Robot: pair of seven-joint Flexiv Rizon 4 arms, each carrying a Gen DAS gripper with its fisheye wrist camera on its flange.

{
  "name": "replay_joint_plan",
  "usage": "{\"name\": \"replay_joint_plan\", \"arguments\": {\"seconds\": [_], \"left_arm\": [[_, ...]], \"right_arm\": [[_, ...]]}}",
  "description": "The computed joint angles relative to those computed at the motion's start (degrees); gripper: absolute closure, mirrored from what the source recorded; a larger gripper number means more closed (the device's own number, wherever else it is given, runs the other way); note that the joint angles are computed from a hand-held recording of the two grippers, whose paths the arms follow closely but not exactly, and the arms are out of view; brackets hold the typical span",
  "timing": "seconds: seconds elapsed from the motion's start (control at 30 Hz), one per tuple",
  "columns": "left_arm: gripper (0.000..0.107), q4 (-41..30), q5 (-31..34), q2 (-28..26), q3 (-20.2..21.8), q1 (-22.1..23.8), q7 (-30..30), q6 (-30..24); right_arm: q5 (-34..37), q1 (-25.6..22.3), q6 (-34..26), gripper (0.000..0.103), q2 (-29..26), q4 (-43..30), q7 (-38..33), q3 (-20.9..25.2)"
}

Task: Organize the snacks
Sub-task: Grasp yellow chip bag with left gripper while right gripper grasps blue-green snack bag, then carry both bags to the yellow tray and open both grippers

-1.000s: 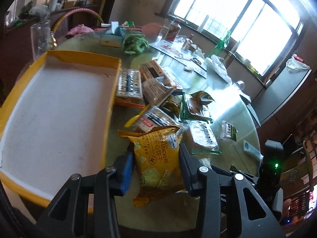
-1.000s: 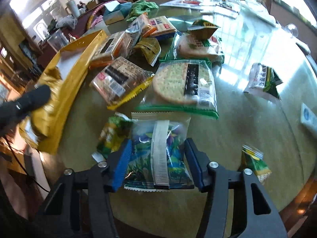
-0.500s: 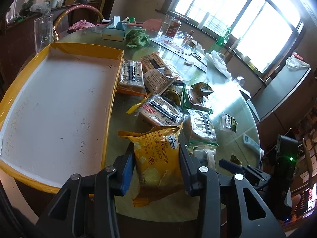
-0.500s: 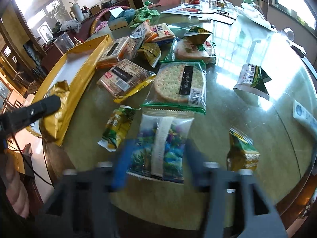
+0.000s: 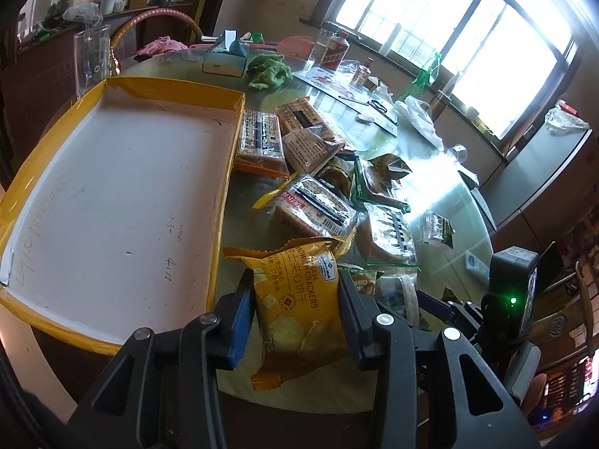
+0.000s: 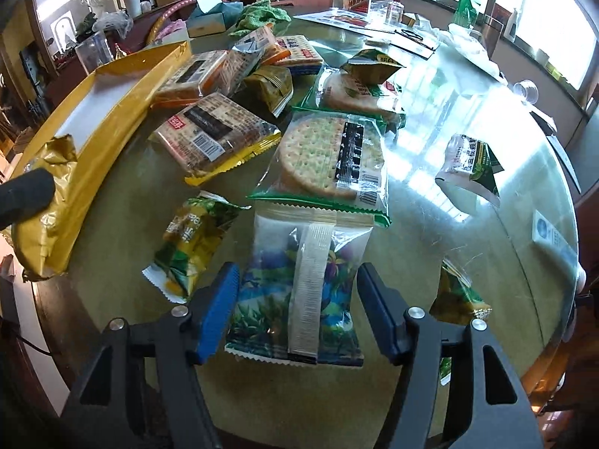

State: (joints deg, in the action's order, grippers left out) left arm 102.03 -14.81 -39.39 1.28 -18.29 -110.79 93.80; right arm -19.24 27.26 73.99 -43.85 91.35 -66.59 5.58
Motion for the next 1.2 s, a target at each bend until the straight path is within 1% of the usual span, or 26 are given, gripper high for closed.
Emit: {"name": "replay_joint_plan", "arguments": {"seconds": [0.07, 0.13, 0.27, 0.33, 0.4, 0.47, 0.5, 0.57, 0.6, 0.67, 0.73, 0.8, 0.87, 0.9, 0.93, 1.07, 1.1, 1.2], "left_arm": [[0.065, 0.10, 0.08, 0.03, 0.01, -0.07, -0.01, 0.00], [0.065, 0.09, 0.09, 0.04, 0.18, -0.29, -0.11, -0.16], [0.065, -0.33, 0.22, -0.07, 0.79, -1.02, -0.44, -0.71], [0.065, -0.39, 0.37, -0.03, 0.92, -1.20, -0.55, -0.89], [0.065, -0.26, 0.53, 0.09, 0.60, -0.98, -0.52, -0.89], [0.065, 0.21, 0.60, 0.33, -0.93, 0.27, -0.13, -0.24], [0.065, 0.49, 0.54, 0.51, -1.75, 0.98, 0.10, -0.02], [0.065, 1.82, 0.27, 1.42, -2.81, 2.15, 0.05, 1.41], [0.065, 2.64, 0.15, 2.05, -2.71, 2.32, -0.10, 2.14], [0.065, 4.86, -0.20, 3.58, -2.60, 2.91, -0.62, 4.10], [0.065, 6.56, -0.92, 4.87, -0.72, 2.06, -1.40, 5.16], [0.065, 7.74, -2.27, 5.90, 5.61, -2.25, -2.75, 5.11], [0.065, 7.88, -3.02, 6.06, 10.79, -5.55, -3.48, 3.92], [0.065, 8.02, -3.18, 6.07, 13.18, -6.85, -3.95, 3.30], [0.065, 8.17, -3.10, 6.07, 14.34, -7.28, -4.29, 2.98], [0.065, 8.08, -1.72, 5.37, 19.13, -8.23, -5.48, 0.03], [0.065, 8.01, -1.19, 5.16, 19.67, -8.12, -5.91, -0.69], [0.065, 7.87, 0.19, 4.61, 18.81, -5.63, -7.13, -2.50]], "right_arm": [[-0.02, -0.23, 0.37, 0.045, 0.14, 0.30, -0.34, 0.01], [-0.44, 0.19, 1.19, 0.060, 0.61, 1.23, -0.03, -0.94], [-1.67, 1.10, 3.40, 0.069, 1.08, 2.87, 1.24, -3.04], [-1.43, 0.36, 5.34, 0.072, 1.21, 3.68, 1.34, -2.57], [-0.11, -1.57, 6.36, 0.073, 1.36, 3.95, 0.74, -0.53], [1.91, -5.12, 9.95, 0.073, 1.87, 5.14, -1.88, 3.41], [2.54, -5.90, 10.52, 0.073, 2.07, 5.29, -2.57, 4.40], [3.98, -9.10, 12.65, 0.073, 2.44, 5.60, -5.72, 8.76], [4.74, -11.00, 13.12, 0.073, 2.58, 5.44, -7.55, 11.64], [5.69, -13.18, 13.79, 0.073, 2.49, 4.77, -10.78, 15.73], [6.42, -15.41, 13.42, 0.073, 1.74, 3.23, -14.44, 20.55], [7.09, -16.78, 11.42, 0.073, 0.34, 0.42, -18.23, 25.41], [8.02, -17.67, 9.03, 0.073, -1.28, -2.24, -21.71, 29.59], [8.47, -17.84, 7.87, 0.073, -2.11, -3.59, -23.40, 31.47], [8.76, -17.55, 6.90, 0.073, -3.08, -5.14, -25.07, 33.01], [9.50, -12.94, 1.44, 0.073, -6.10, -11.98, -27.51, 33.33], [9.24, -10.63, 0.49, 0.073, -6.83, -13.80, -27.30, 31.92], [9.06, -5.21, -1.75, 0.073, -8.32, -17.64, -26.42, 27.63]]}}
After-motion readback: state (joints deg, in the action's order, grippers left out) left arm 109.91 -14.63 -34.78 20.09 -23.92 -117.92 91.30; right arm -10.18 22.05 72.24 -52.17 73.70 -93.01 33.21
